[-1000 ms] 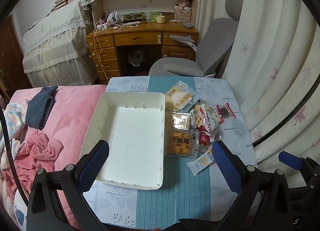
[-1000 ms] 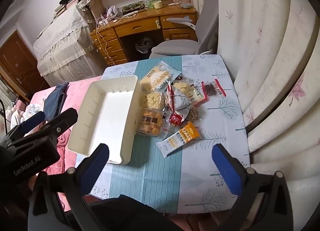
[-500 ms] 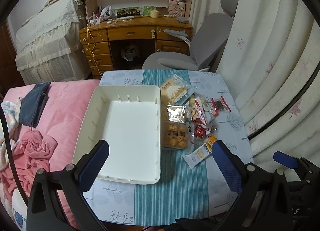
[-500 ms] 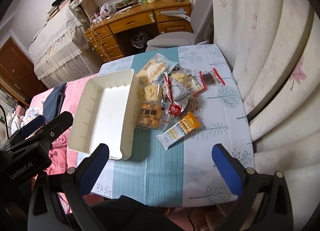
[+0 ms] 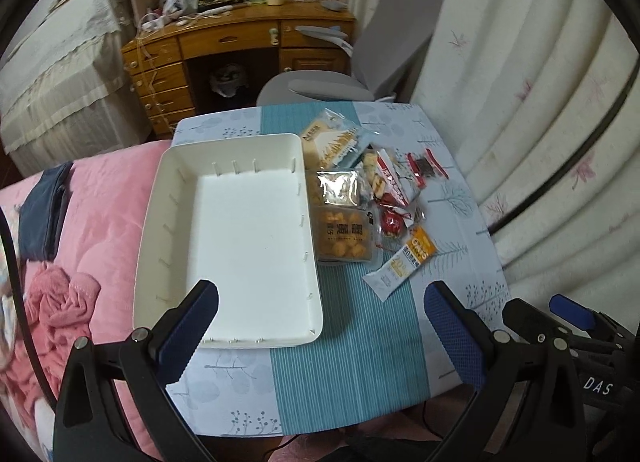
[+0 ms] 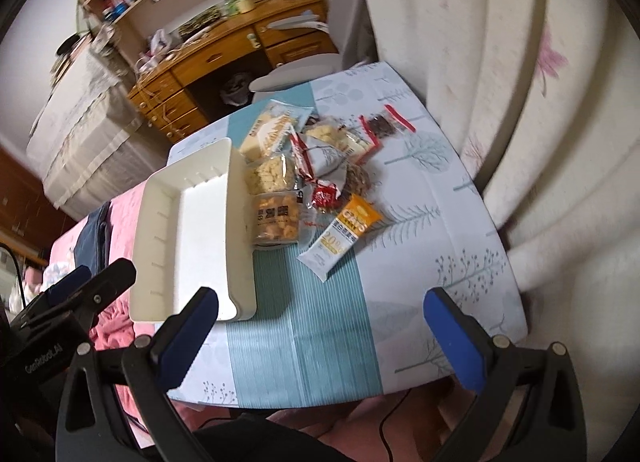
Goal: Organize snacks
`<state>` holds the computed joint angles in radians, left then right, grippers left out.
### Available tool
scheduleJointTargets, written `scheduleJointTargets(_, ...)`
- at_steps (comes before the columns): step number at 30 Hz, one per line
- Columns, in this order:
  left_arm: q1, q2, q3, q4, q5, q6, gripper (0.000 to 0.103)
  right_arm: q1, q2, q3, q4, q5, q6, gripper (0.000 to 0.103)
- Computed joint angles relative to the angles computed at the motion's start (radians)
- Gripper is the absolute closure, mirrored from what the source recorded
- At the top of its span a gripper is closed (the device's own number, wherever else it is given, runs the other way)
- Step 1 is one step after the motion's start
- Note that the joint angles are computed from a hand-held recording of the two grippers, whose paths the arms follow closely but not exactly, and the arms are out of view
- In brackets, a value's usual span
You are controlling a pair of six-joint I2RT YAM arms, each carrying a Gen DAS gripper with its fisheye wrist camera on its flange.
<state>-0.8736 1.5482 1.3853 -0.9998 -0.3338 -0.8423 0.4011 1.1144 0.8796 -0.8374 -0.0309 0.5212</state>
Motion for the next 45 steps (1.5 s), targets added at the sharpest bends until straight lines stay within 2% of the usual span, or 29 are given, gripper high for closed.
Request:
scheduleJointTargets(6,0.033,0.000,-0.005,0.015,0.009,0.067,0.001,0.048,-0.006,-0.025,0.016,0.026,0.103,0.000)
scheduleJointTargets(9,0.059,-0.026,-0.033,0.066,0.052,0.113,0.001,0.041,0.004,-0.036,0.035,-0.006,0.136,0.000)
scheduleJointTargets(13,0.077,-0.011,-0.019,0.067,0.080,0.157,0.001,0.022,0.029,-0.042,0.061,-0.046,0.165,0.000)
scheduleJointTargets(18,0.114,0.021,-0.006,0.082,0.138,0.189,0.001,-0.037,0.077,-0.064,0.109,-0.156,0.196,0.000)
scheduleJointTargets(26,0.190,0.150,0.085,0.100,0.246,0.225,0.001,-0.185,0.266,-0.074,0.213,-0.329,0.244,0.000)
scheduleJointTargets(30,0.234,0.270,0.220,0.077,0.306,0.239,0.001,-0.245,0.387,-0.058,0.270,-0.398,0.262,0.001)
scheduleJointTargets(34,0.255,0.433,0.421,-0.004,0.345,0.239,0.001,-0.279,0.520,0.004,0.282,-0.439,0.261,0.003)
scheduleJointTargets(40,0.280,0.723,0.792,-0.152,0.399,0.206,0.001,-0.284,0.696,0.132,0.253,-0.410,0.205,0.005)
scheduleJointTargets(43,0.290,0.863,0.978,-0.207,0.420,0.186,0.001,-0.285,0.773,0.189,0.237,-0.403,0.161,0.009)
scheduleJointTargets(45,0.298,0.983,1.148,-0.254,0.443,0.166,0.001,-0.281,0.828,0.227,0.219,-0.401,0.129,0.010)
